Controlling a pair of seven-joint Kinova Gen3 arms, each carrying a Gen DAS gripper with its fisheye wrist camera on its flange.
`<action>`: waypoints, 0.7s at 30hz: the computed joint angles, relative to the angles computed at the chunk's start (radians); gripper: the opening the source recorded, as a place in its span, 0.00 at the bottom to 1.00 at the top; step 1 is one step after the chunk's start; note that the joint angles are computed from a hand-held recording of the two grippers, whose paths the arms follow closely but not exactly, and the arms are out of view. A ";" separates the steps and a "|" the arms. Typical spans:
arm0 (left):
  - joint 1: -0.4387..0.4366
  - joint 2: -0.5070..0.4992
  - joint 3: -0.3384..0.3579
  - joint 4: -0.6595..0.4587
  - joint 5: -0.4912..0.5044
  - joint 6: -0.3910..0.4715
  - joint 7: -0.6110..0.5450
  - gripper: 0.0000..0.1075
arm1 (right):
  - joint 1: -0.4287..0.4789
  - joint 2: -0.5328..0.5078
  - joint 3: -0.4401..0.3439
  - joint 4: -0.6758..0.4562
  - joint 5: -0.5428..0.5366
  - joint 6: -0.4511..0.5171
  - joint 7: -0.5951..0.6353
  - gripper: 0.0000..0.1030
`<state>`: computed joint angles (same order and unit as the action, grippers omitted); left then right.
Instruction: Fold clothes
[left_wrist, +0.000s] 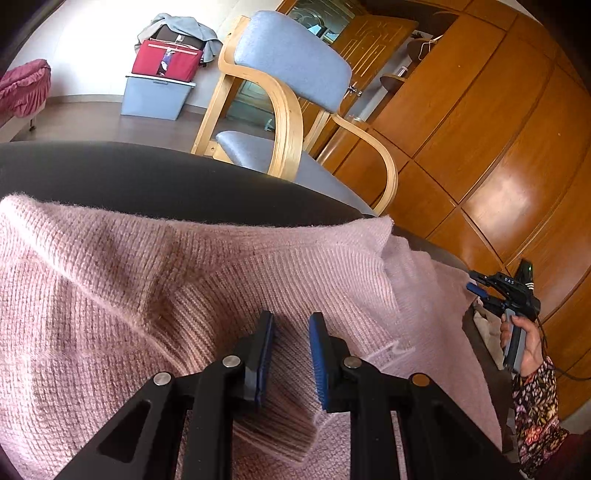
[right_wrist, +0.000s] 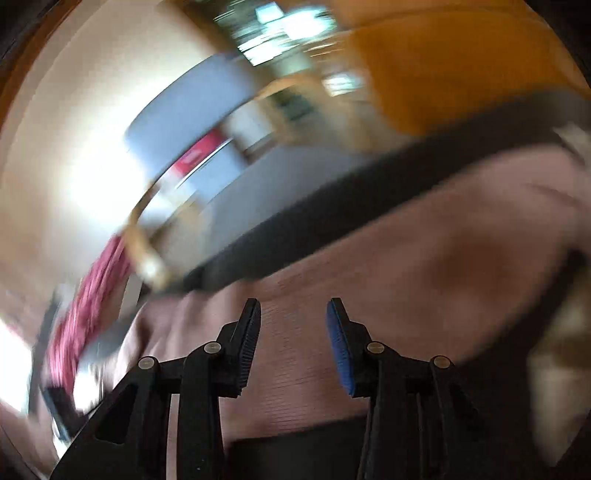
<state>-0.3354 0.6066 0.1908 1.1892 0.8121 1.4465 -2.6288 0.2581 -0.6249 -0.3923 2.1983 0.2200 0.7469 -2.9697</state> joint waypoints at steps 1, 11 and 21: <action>0.000 0.001 0.000 -0.001 0.000 0.001 0.001 0.18 | 0.014 -0.046 0.044 0.019 -0.010 0.025 -0.007 0.39; -0.003 0.010 0.002 -0.012 0.002 0.010 0.008 0.18 | 0.123 -0.240 0.301 0.181 -0.128 -0.069 -0.008 0.39; -0.004 0.018 0.006 -0.018 0.009 0.021 0.021 0.18 | 0.266 -0.273 0.220 0.162 -0.155 -0.021 -0.019 0.39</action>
<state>-0.3393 0.6249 0.1964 1.1712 0.8207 1.4674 -2.6073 0.5244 -0.8982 -0.1718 2.3605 0.0646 0.7262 -2.9887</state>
